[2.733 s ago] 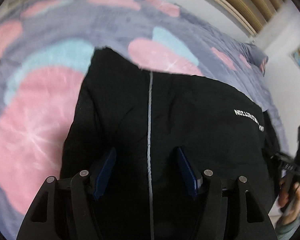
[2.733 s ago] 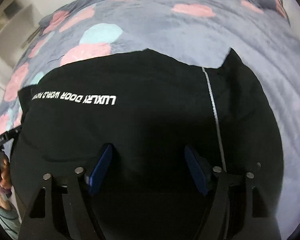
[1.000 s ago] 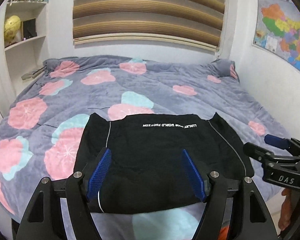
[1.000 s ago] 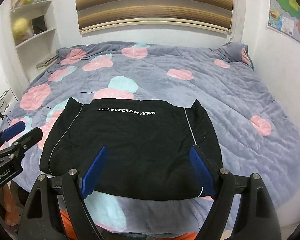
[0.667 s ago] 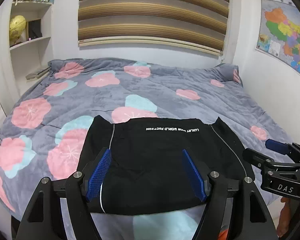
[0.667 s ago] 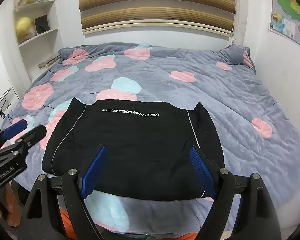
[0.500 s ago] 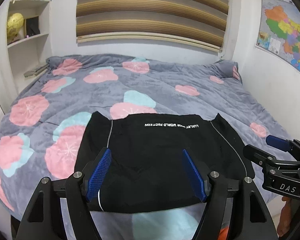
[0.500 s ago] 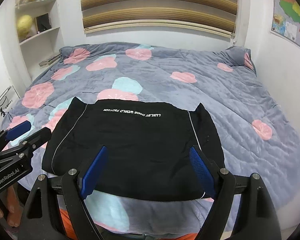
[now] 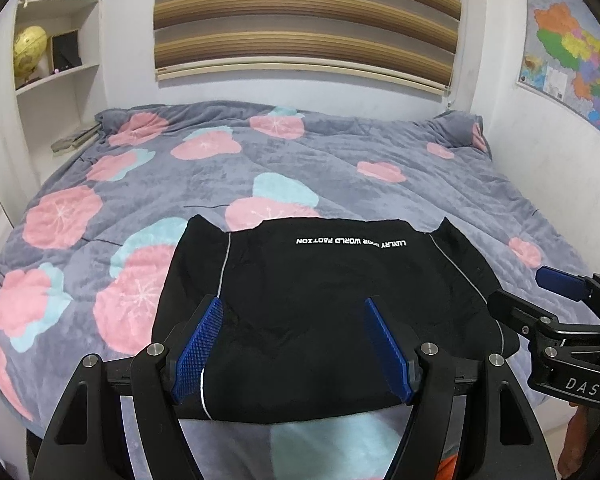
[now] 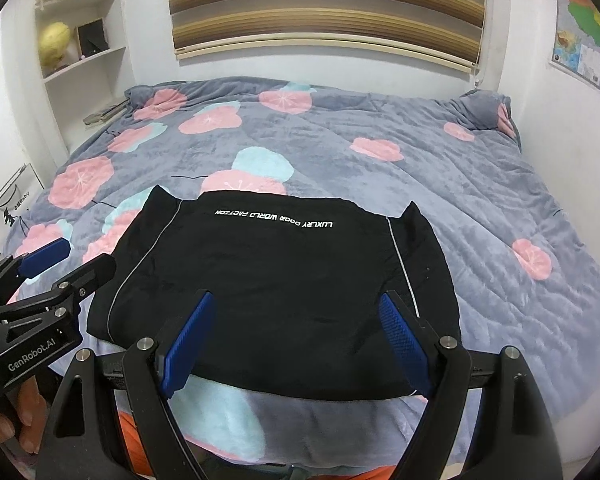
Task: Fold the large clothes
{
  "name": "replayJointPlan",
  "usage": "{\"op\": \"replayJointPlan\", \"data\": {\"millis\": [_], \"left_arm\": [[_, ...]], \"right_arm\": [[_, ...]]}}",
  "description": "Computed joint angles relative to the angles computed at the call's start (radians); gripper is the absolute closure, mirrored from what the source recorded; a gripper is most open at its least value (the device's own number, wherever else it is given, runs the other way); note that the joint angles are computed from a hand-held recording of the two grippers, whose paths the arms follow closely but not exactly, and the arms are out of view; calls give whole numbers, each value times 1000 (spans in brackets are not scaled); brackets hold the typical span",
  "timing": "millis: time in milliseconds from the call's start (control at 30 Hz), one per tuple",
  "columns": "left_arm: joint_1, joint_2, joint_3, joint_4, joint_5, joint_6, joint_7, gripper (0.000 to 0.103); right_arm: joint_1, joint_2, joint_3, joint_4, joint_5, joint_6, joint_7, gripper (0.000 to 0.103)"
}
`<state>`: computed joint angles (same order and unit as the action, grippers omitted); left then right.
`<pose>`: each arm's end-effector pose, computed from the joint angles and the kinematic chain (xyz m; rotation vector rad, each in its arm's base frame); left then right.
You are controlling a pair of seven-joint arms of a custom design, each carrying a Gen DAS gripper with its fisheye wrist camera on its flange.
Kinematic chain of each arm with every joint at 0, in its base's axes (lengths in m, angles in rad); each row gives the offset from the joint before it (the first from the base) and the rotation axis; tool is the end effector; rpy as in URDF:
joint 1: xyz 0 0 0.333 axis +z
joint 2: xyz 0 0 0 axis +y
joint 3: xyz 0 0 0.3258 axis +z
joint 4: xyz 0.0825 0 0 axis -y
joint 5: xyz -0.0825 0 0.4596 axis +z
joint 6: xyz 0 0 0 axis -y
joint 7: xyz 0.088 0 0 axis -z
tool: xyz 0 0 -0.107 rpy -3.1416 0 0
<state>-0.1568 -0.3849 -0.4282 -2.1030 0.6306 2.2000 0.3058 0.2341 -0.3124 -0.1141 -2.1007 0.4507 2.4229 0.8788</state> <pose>0.4617 -0.3155 0.6148 -1.9923 1.3152 -0.6414 0.5763 0.0646 0.6150 -2.1322 1.1795 -0.4288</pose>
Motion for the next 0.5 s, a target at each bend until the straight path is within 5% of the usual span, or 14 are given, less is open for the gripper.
{"op": "replayJointPlan", "data": {"millis": [500], "left_arm": [[-15,29,2,22,9,-34,22,28]], "right_arm": [[-8,15,5,9,8,-30,-6,18]]}}
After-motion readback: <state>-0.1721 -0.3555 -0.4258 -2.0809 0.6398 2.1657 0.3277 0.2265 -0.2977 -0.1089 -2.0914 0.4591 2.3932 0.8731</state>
